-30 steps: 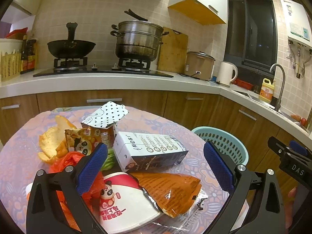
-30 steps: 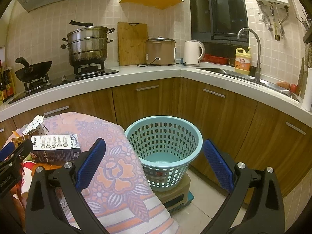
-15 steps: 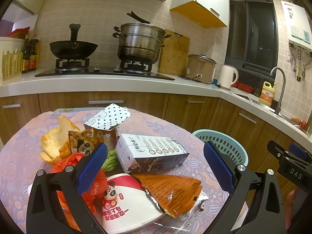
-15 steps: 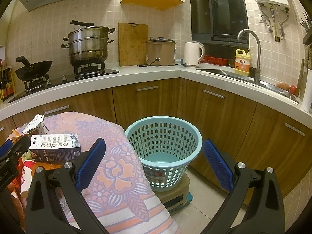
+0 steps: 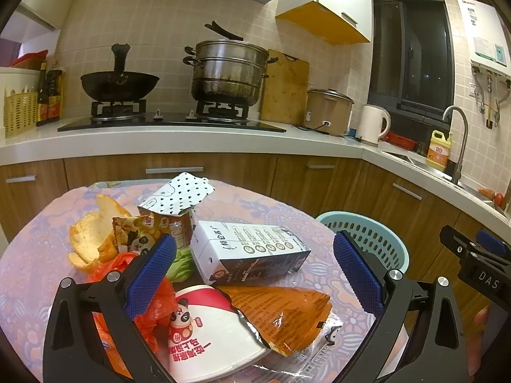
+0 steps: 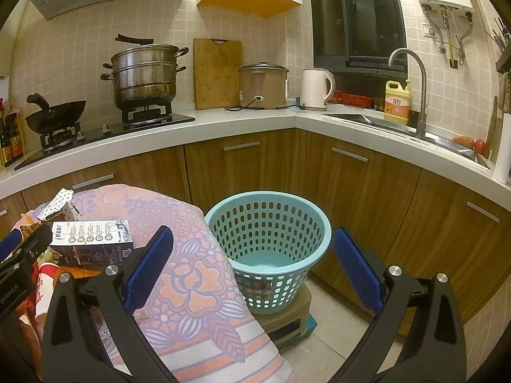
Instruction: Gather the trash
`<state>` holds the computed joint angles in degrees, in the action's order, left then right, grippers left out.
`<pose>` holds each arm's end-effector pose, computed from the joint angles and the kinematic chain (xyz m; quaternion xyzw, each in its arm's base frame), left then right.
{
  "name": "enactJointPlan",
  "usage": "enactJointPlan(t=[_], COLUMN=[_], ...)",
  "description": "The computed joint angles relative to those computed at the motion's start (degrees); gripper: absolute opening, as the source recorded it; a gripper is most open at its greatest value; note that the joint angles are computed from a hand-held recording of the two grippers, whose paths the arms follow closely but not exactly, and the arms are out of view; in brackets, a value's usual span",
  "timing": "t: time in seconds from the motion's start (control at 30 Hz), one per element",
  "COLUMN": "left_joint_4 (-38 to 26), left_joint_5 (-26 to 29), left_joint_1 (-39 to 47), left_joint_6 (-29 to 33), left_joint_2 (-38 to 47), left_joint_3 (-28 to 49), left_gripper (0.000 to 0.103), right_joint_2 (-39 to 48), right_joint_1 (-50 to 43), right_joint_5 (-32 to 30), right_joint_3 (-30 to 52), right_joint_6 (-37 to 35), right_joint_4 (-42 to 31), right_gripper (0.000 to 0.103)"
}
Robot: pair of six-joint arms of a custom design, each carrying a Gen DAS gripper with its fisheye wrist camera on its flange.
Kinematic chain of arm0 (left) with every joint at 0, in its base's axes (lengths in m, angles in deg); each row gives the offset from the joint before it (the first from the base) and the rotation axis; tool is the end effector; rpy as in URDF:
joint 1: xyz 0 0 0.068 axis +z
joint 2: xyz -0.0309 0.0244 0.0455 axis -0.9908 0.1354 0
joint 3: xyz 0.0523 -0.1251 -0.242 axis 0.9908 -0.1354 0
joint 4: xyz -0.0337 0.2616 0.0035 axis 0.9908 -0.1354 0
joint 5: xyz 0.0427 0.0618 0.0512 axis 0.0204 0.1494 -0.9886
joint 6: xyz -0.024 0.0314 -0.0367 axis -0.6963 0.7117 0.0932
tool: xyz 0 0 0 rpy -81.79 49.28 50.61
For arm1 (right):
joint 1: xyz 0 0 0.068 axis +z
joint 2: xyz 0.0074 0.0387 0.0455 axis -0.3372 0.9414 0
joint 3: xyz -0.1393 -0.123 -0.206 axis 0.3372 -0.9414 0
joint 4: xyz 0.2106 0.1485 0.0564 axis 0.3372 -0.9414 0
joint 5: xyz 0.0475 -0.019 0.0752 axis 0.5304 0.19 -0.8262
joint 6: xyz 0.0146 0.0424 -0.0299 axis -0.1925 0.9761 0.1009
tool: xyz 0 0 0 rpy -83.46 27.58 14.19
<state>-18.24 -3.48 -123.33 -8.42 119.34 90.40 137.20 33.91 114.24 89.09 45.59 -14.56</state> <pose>0.1433 -0.0861 0.1552 -0.2079 0.7962 0.0576 0.5653 0.1974 0.2340 0.1856 -0.1119 0.8266 0.0753 0.5464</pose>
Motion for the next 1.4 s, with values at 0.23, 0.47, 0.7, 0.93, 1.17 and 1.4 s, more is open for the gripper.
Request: enactJointPlan(t=[0.23,0.47,0.7,0.93,1.17,1.4], left_joint_4=[0.2,0.1,0.3,0.4,-0.1,0.0], left_joint_5=[0.1,0.3,0.6,0.3,0.2,0.0], left_joint_1=[0.0,0.2,0.5,0.2,-0.1,-0.2], left_joint_6=[-0.1,-0.1,0.6,0.2,0.0,0.1], left_joint_2=[-0.1,-0.3,-0.8,-0.2,-0.1,-0.1], left_joint_3=[-0.2,-0.2,-0.4,-0.1,0.1,0.1], left_gripper=[0.096,0.095,0.096,0.096,0.096,0.095], right_joint_2=[0.5,0.5,0.4,0.3,0.4,0.4], right_joint_1=[0.4,0.6,0.7,0.8,1.0,0.9], right_joint_5=[0.5,0.9,1.0,1.2,1.4,1.3], right_joint_3=[0.2,0.0,0.0,-0.1,-0.2,-0.4], right_joint_6=[-0.5,-0.9,-0.8,-0.9,-0.7,-0.7], right_joint_4=[0.3,0.6,0.6,0.8,1.0,1.1], right_gripper=[0.096,0.096,0.096,0.096,0.096,0.096])
